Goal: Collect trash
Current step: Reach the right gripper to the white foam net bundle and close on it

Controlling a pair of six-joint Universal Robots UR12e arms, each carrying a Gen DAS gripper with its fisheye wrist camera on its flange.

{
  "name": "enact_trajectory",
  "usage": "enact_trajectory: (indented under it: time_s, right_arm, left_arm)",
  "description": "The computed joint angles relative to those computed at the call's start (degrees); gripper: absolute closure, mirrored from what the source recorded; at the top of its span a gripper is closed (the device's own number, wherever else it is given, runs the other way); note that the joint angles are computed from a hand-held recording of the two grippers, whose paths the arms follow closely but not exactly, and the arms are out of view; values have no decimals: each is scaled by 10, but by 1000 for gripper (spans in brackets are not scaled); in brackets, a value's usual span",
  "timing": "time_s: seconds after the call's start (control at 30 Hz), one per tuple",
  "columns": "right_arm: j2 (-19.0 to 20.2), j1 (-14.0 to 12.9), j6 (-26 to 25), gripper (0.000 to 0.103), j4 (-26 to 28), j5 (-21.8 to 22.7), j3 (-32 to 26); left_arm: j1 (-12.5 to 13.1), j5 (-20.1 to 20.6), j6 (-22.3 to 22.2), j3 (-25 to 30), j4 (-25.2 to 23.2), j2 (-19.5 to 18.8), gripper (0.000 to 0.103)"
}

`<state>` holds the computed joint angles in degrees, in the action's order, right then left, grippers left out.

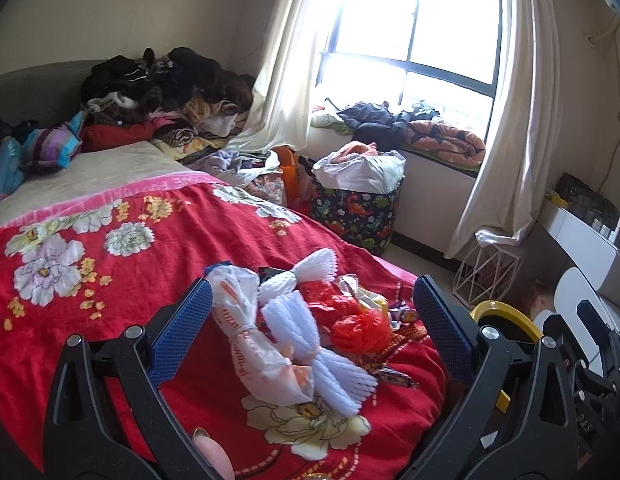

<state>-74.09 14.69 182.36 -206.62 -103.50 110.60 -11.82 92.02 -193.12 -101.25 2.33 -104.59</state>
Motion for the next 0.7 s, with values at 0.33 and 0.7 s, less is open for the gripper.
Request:
enact_trajectory:
  time_s: [0.33, 0.7]
  right_arm:
    - [12, 3, -29, 6, 78, 109, -39]
    - [29, 0, -91, 6, 199, 187, -77]
  left_arm:
    - [23, 26, -36, -3, -27, 4, 11]
    - [55, 22, -62, -6, -88, 9, 11]
